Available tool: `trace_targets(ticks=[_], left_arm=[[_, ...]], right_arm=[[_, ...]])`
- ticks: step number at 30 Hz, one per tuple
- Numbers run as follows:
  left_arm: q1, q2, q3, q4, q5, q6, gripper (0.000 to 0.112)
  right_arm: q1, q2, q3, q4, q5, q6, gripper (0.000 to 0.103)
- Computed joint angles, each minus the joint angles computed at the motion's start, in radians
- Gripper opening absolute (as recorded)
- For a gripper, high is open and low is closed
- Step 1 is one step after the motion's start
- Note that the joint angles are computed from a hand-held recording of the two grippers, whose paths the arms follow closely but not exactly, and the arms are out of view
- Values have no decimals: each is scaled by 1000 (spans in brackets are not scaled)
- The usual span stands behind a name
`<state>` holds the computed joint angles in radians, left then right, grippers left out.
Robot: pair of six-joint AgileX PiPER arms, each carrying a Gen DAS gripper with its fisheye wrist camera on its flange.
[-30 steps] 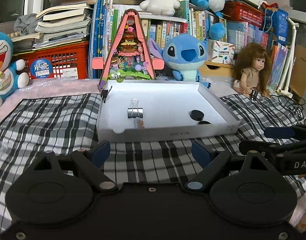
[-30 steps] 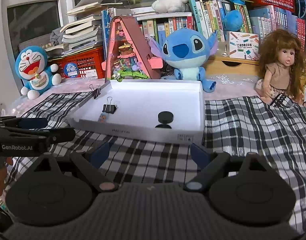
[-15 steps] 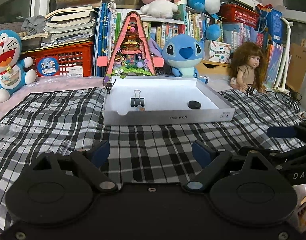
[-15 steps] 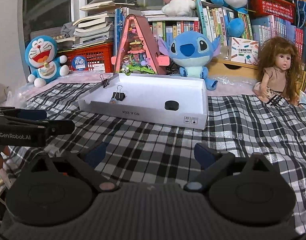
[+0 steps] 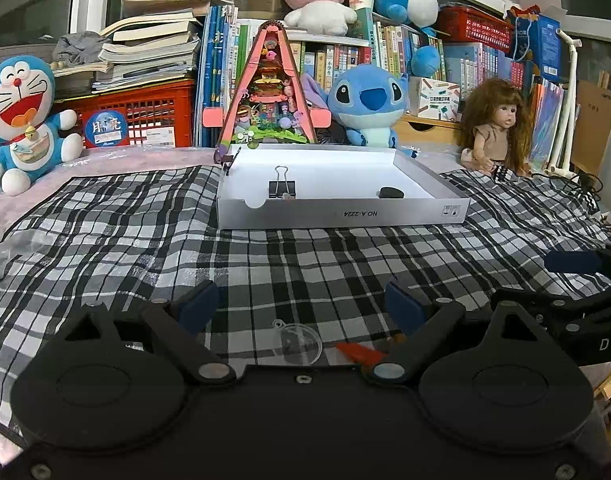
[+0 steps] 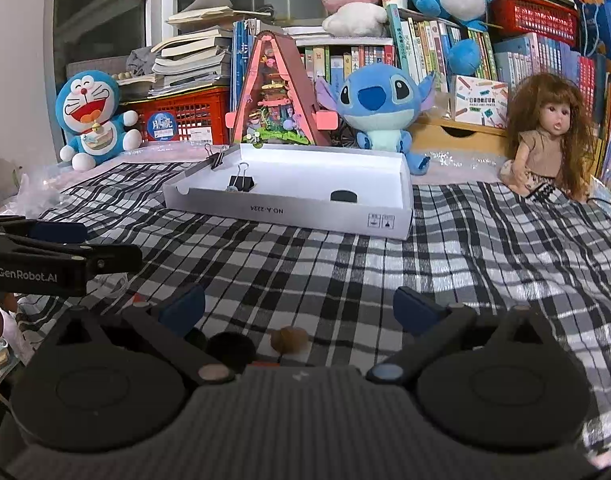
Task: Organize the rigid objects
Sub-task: 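Withdraw both tools from the box toward the clear lid and orange pieces, then grasp the clear round lid with the left tool while the right tool grasps the blue dotted piece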
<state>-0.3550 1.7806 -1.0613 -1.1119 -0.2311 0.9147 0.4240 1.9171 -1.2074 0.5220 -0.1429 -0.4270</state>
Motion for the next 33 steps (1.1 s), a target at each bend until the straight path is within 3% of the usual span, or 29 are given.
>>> trace_targets(ticks=[23,33], left_arm=[[-5,-3,96,165,-56,-190,90],[-5,-5,120,215,-53,-243,88]], right_arm=[[58,-5,112,135,-126,-83,103],[77,-1,125,193,-139,-154,103]])
